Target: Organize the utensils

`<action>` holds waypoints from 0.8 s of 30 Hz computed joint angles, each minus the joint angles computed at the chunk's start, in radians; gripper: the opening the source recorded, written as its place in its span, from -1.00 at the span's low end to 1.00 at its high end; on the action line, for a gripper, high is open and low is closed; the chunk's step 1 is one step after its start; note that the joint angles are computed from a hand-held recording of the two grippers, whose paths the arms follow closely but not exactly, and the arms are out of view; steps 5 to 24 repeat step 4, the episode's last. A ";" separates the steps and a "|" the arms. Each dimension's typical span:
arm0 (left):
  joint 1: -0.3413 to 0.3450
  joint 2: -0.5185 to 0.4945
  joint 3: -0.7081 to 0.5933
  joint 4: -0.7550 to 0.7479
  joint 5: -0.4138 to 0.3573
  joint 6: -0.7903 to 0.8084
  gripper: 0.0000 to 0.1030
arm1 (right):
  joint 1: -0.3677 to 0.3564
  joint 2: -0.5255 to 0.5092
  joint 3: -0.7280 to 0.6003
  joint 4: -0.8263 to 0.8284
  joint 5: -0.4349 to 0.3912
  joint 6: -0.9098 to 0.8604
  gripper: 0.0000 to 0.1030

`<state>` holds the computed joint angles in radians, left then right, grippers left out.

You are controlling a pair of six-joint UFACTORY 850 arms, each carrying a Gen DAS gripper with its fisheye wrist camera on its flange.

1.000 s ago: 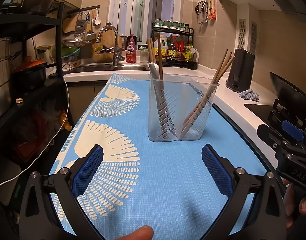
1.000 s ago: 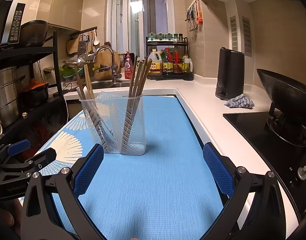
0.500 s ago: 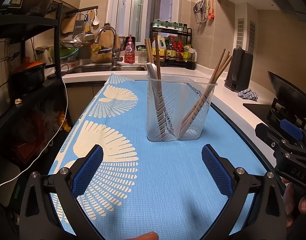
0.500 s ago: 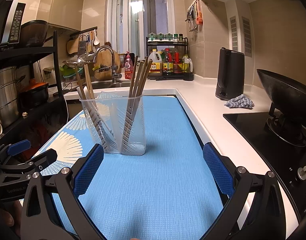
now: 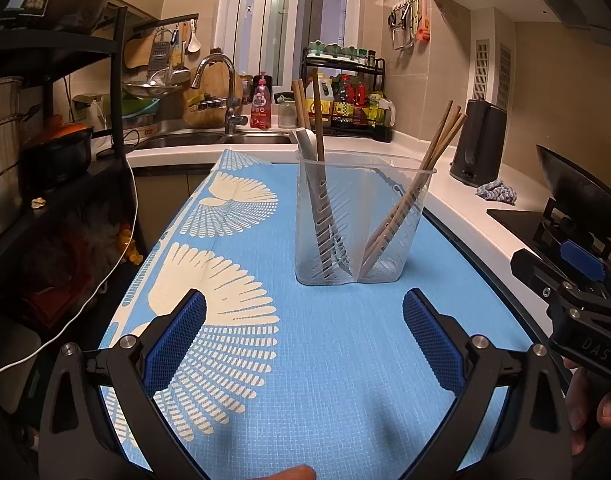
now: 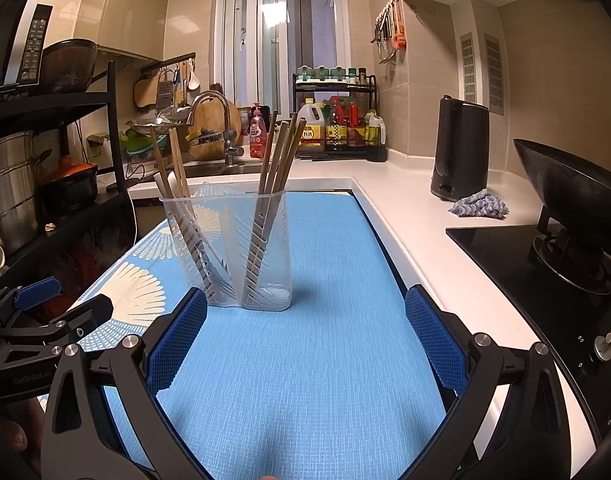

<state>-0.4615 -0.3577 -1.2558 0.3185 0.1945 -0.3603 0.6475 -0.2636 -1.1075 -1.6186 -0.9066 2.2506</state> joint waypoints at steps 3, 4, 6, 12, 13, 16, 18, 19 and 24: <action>0.000 -0.001 -0.002 -0.005 -0.004 0.004 0.86 | 0.000 0.000 0.000 -0.001 -0.001 0.001 0.89; 0.000 0.000 -0.001 -0.006 -0.004 0.005 0.86 | -0.001 -0.001 0.000 -0.001 0.001 -0.001 0.89; 0.000 0.000 -0.001 -0.006 -0.004 0.005 0.86 | -0.001 -0.001 0.000 -0.001 0.001 -0.001 0.89; 0.000 0.000 -0.001 -0.006 -0.004 0.005 0.86 | -0.001 -0.001 0.000 -0.001 0.001 -0.001 0.89; 0.000 0.000 -0.001 -0.006 -0.004 0.005 0.86 | -0.001 -0.001 0.000 -0.001 0.001 -0.001 0.89; 0.000 0.000 -0.001 -0.006 -0.004 0.005 0.86 | -0.001 -0.001 0.000 -0.001 0.001 -0.001 0.89; 0.000 0.000 -0.001 -0.006 -0.004 0.005 0.86 | -0.001 -0.001 0.000 -0.001 0.001 -0.001 0.89; 0.000 0.000 -0.001 -0.006 -0.004 0.005 0.86 | -0.001 -0.001 0.000 -0.001 0.001 -0.001 0.89; 0.000 0.000 -0.001 -0.006 -0.004 0.005 0.86 | -0.001 -0.001 0.000 -0.001 0.001 -0.001 0.89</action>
